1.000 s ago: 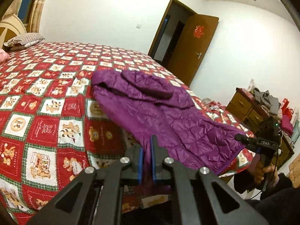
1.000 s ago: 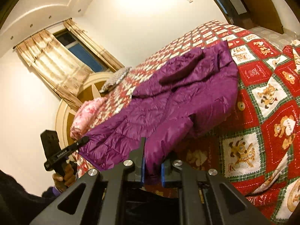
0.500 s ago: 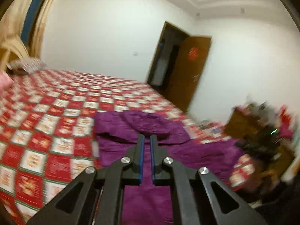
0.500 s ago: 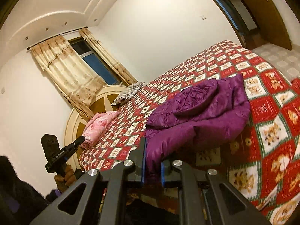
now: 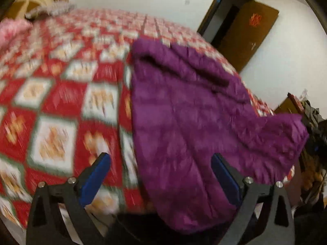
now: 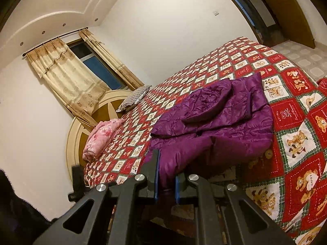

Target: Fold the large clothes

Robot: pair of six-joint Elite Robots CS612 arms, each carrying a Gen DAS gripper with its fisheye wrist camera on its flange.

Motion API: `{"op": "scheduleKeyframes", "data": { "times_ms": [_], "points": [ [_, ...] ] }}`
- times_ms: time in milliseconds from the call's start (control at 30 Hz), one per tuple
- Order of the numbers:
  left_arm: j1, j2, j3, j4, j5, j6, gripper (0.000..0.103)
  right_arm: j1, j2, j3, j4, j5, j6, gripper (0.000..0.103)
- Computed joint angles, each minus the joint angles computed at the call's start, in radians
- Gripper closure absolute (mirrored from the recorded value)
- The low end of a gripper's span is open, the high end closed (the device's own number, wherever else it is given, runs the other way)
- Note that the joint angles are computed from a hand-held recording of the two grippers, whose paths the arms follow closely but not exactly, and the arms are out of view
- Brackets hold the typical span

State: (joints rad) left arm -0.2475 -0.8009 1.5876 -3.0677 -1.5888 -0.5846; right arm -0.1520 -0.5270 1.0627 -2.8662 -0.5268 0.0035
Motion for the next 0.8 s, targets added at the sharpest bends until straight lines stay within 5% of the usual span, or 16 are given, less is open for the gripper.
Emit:
{"op": "scheduleKeyframes", "data": {
  "times_ms": [167,267,500,733,767,800],
  "points": [
    [0.012,0.028,0.002,0.013,-0.189,-0.065,0.003,0.001,0.001,0.001,-0.001,0.001,0.001,0.092],
    [0.026,0.056,-0.017,-0.004,-0.302,-0.126,0.013,0.001,-0.001,0.005,0.000,-0.001,-0.001,0.092],
    [0.021,0.067,-0.028,0.019,-0.336,-0.120,0.098,-0.003,-0.010,0.034,-0.030,-0.016,0.018,0.092],
    [-0.015,0.028,0.002,0.018,-0.171,-0.035,0.095,-0.005,-0.010,0.043,-0.043,-0.026,0.039,0.092],
    [-0.019,0.021,0.006,0.030,-0.146,-0.025,0.089,-0.005,-0.012,0.046,-0.045,-0.027,0.039,0.092],
    [-0.021,0.017,0.005,0.048,-0.140,-0.015,0.064,-0.005,-0.013,0.048,-0.045,-0.029,0.037,0.092]
  ]
}}
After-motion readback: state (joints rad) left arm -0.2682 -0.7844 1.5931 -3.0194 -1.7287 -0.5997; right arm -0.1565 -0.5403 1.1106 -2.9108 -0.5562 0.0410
